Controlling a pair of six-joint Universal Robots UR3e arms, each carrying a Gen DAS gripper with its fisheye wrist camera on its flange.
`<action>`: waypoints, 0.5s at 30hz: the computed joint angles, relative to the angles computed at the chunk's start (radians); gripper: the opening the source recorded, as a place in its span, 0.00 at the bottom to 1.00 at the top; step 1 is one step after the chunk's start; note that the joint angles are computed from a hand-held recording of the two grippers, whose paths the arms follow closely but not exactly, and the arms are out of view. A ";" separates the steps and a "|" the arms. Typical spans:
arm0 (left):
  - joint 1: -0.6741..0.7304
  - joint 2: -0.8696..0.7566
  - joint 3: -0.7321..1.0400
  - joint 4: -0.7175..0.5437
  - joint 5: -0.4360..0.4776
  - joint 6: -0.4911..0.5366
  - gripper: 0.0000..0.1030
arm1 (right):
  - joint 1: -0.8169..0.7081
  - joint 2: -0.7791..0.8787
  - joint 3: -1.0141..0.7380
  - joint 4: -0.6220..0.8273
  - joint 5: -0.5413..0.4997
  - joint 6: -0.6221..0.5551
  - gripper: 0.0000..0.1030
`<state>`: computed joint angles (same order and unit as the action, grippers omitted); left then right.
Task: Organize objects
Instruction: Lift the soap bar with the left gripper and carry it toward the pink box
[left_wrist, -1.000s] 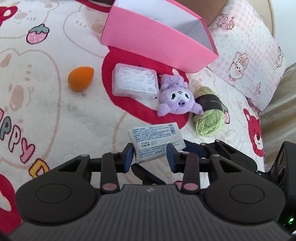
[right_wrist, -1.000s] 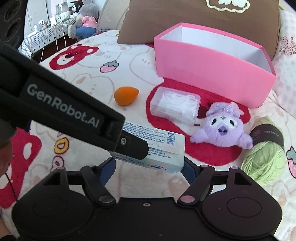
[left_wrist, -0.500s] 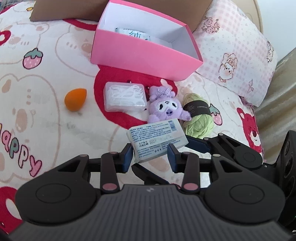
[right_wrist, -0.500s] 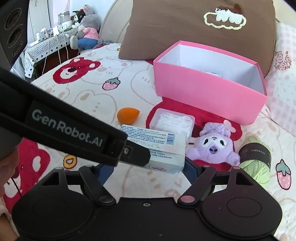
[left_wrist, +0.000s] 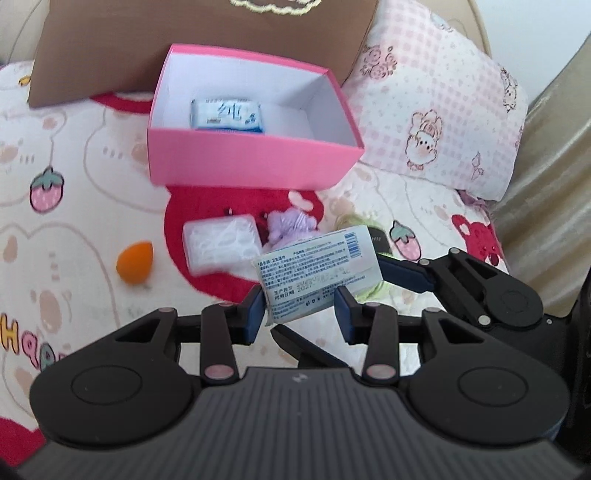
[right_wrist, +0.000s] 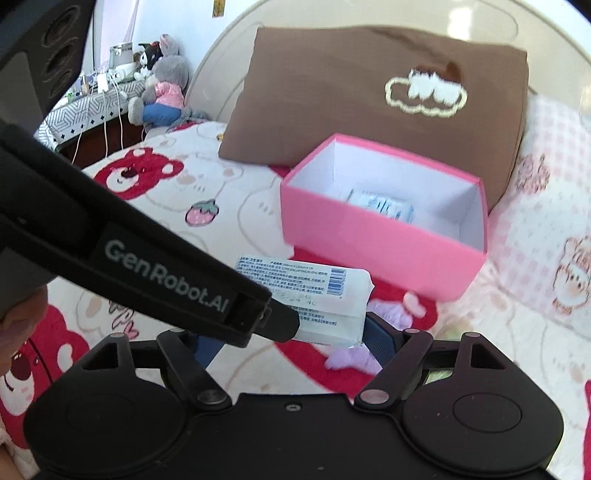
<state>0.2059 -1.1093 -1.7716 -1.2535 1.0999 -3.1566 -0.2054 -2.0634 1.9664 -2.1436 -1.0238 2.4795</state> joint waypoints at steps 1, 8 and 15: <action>0.011 -0.007 0.017 -0.011 -0.014 0.006 0.37 | -0.003 0.008 -0.016 0.003 0.004 -0.006 0.79; 0.038 -0.071 0.119 -0.026 -0.052 0.006 0.37 | -0.021 0.088 -0.124 0.028 0.036 0.001 0.69; 0.000 -0.199 0.254 0.010 -0.034 -0.007 0.37 | 0.000 0.194 -0.239 -0.003 0.001 0.026 0.67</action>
<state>0.2055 -1.3085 -1.5174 -1.2438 1.0655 -3.1632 -0.2050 -1.8698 1.7270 -2.1469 -1.0224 2.5055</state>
